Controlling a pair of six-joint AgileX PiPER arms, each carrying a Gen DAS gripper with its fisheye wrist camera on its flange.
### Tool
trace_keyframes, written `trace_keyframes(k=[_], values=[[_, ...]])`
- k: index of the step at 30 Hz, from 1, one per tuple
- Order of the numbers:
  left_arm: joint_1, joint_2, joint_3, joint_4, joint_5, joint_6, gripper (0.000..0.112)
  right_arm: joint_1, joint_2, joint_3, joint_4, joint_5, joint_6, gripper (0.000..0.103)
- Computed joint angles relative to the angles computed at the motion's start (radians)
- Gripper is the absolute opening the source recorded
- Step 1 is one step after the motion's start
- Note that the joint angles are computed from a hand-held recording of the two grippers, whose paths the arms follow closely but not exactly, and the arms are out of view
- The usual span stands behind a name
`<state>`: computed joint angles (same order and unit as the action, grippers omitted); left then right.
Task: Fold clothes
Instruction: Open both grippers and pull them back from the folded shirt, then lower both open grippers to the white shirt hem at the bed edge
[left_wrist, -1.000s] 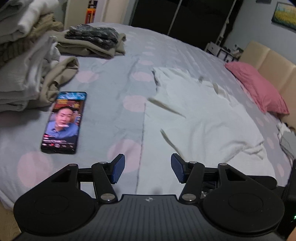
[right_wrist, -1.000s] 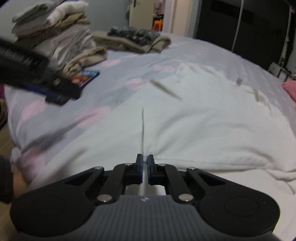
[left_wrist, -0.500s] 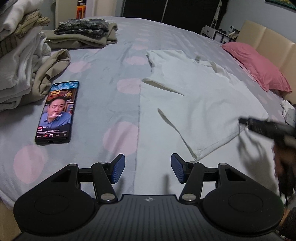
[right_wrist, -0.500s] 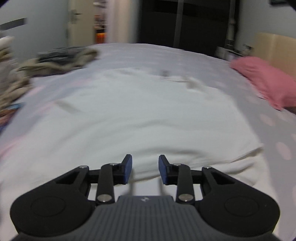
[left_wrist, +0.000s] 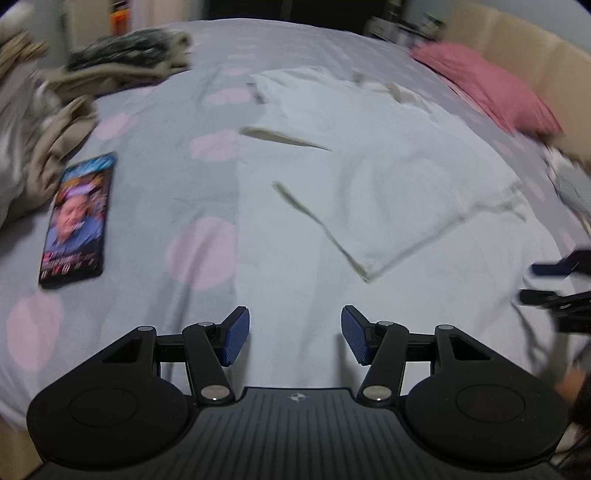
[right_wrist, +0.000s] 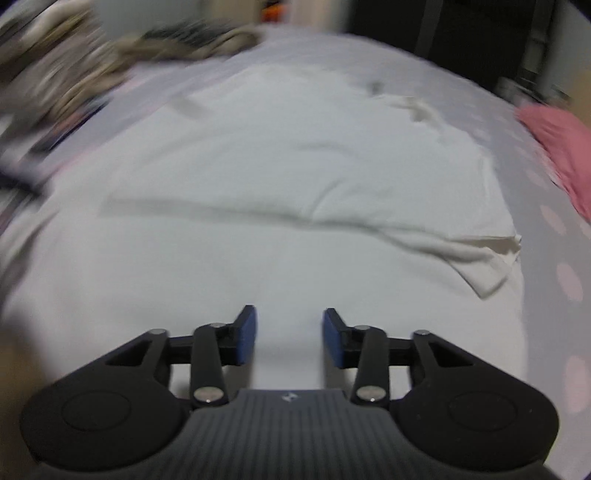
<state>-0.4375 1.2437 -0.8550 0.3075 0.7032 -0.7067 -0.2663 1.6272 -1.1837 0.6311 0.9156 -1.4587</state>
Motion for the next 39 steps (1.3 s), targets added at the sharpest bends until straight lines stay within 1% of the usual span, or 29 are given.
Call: trace_keyframes(k=[1,3,4,5,6,8,10,12,14,16,18,20,23,24,29,33,39], values=[[-0.019,0.006,-0.019,0.014,0.025,0.015,0.054,-0.038,-0.008,-0.044,-0.041,0.066,0.008,0.056],[-0.062,0.022,-0.063,0.063,0.085,0.01,0.059,-0.119,-0.015,-0.129,-0.098,0.185,0.025,0.065],[-0.068,0.03,-0.078,0.061,0.103,0.016,0.065,-0.163,-0.011,-0.164,-0.109,0.232,0.029,0.067],[-0.072,0.038,-0.092,0.054,0.118,0.023,0.068,-0.2,-0.007,-0.182,-0.108,0.256,0.019,0.074],[-0.062,0.042,-0.096,0.02,0.122,0.041,0.068,-0.234,-0.003,-0.191,-0.099,0.269,0.003,0.077],[-0.039,0.046,-0.096,-0.059,0.133,0.077,0.068,-0.255,0.009,-0.175,-0.116,0.221,0.033,0.077],[-0.037,0.041,-0.086,-0.081,0.146,0.096,0.068,-0.264,0.029,-0.157,-0.128,0.168,0.081,0.077],[-0.077,0.046,-0.06,-0.008,0.157,0.028,0.068,-0.262,0.065,-0.153,-0.137,0.155,0.122,0.077],[-0.123,0.066,-0.038,0.065,0.175,-0.056,0.068,-0.251,0.08,-0.127,-0.173,0.12,0.142,0.077],[-0.141,0.071,-0.011,0.074,0.163,-0.092,0.068,-0.241,0.085,-0.096,-0.201,0.084,0.149,0.077],[-0.156,0.065,-0.004,0.093,0.163,-0.126,0.07,-0.236,0.078,-0.068,-0.201,0.057,0.14,0.083],[-0.135,0.069,-0.015,0.07,0.161,-0.093,0.073,-0.216,0.072,-0.052,-0.213,0.034,0.16,0.087],[-0.085,0.063,-0.009,0.014,0.13,-0.049,0.075,-0.199,0.071,-0.036,-0.221,0.007,0.187,0.093],[-0.077,0.061,-0.006,0.006,0.123,-0.045,0.075,-0.197,0.072,-0.03,-0.219,-0.001,0.191,0.095],[-0.093,0.069,-0.001,0.031,0.113,-0.073,0.078,-0.196,0.057,-0.008,-0.207,-0.012,0.201,0.098],[-0.096,0.072,0.002,0.037,0.107,-0.085,0.079,-0.195,0.061,-0.003,-0.197,-0.024,0.191,0.098],[-0.104,0.071,0.01,0.05,0.1,-0.104,0.079,-0.201,0.06,-0.008,-0.193,-0.014,0.178,0.098]])
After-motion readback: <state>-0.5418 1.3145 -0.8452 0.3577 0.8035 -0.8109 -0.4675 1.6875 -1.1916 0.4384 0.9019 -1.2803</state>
